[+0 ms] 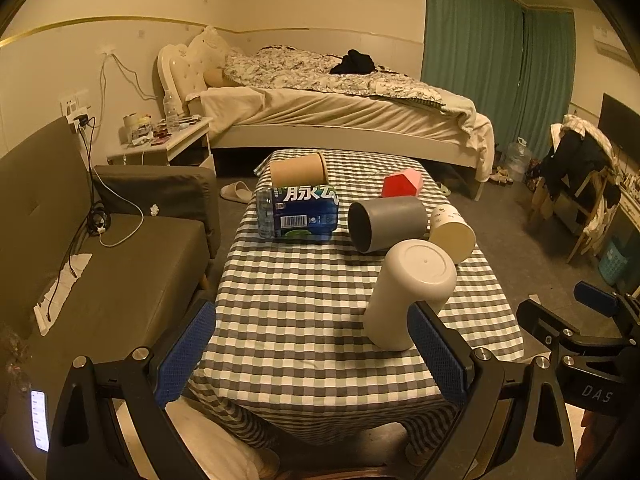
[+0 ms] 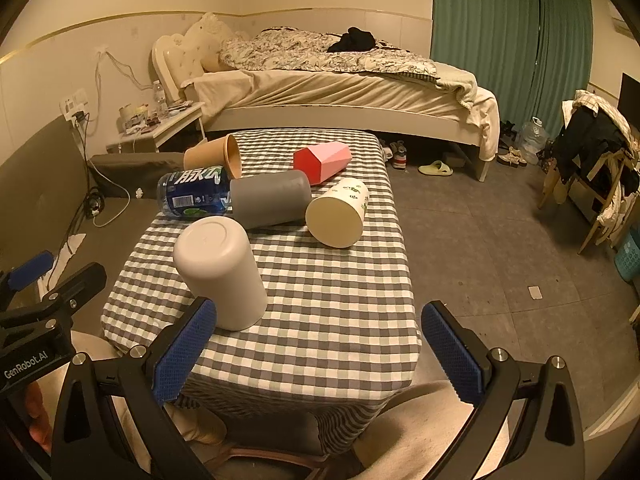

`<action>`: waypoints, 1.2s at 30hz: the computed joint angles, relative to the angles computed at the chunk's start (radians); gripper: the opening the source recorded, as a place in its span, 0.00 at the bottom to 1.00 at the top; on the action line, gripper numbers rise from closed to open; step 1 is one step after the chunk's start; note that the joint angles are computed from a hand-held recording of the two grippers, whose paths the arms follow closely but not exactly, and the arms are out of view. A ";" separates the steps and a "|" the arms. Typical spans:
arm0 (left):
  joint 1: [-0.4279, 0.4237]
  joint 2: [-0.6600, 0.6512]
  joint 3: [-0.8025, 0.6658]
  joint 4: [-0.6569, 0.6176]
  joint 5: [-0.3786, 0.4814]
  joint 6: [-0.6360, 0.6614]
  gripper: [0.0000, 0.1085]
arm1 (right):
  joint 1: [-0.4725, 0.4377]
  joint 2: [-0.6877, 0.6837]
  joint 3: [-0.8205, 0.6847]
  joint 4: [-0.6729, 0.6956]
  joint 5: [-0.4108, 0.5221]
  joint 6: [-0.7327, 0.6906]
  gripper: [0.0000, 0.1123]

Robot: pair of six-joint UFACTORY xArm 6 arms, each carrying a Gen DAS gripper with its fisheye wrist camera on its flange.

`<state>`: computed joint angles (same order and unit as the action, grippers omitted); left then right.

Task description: Flip cup upside down

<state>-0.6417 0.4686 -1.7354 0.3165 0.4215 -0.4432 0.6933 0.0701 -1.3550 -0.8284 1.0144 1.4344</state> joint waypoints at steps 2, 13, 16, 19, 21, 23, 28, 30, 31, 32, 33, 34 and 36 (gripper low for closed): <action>0.000 0.000 0.001 0.003 -0.002 -0.003 0.91 | 0.000 0.001 0.000 0.003 -0.001 -0.002 0.91; 0.003 -0.001 0.004 0.006 -0.002 -0.008 0.91 | 0.000 0.006 -0.003 0.009 -0.003 -0.008 0.91; 0.006 -0.002 0.007 0.004 -0.003 -0.008 0.91 | 0.001 0.009 -0.006 0.011 -0.004 -0.011 0.91; 0.006 -0.002 0.007 0.007 -0.002 -0.007 0.91 | 0.000 0.011 -0.008 0.012 -0.004 -0.012 0.91; 0.007 -0.001 0.007 0.010 0.000 -0.008 0.91 | 0.000 0.011 -0.008 0.012 -0.005 -0.012 0.91; 0.009 -0.002 0.010 0.007 -0.001 -0.006 0.91 | 0.001 0.012 -0.009 0.011 -0.003 -0.011 0.91; 0.010 0.000 0.007 0.009 0.005 -0.008 0.91 | 0.001 0.013 -0.011 0.014 -0.002 -0.014 0.91; 0.012 0.002 0.006 0.001 0.008 -0.005 0.91 | 0.000 0.018 -0.015 0.017 -0.004 -0.018 0.91; 0.011 0.005 0.001 0.002 0.013 -0.008 0.91 | 0.000 0.019 -0.016 0.018 -0.005 -0.019 0.91; 0.012 0.004 0.004 0.000 0.014 -0.005 0.91 | -0.001 0.021 -0.017 0.019 -0.006 -0.022 0.91; 0.011 0.006 0.002 0.001 0.015 -0.006 0.91 | -0.002 0.023 -0.019 0.020 -0.008 -0.024 0.91; 0.012 0.006 0.003 0.005 0.013 -0.009 0.91 | -0.002 0.024 -0.019 0.021 -0.008 -0.025 0.91; 0.011 0.008 -0.001 0.013 0.014 -0.012 0.91 | -0.004 0.026 -0.022 0.025 -0.009 -0.031 0.91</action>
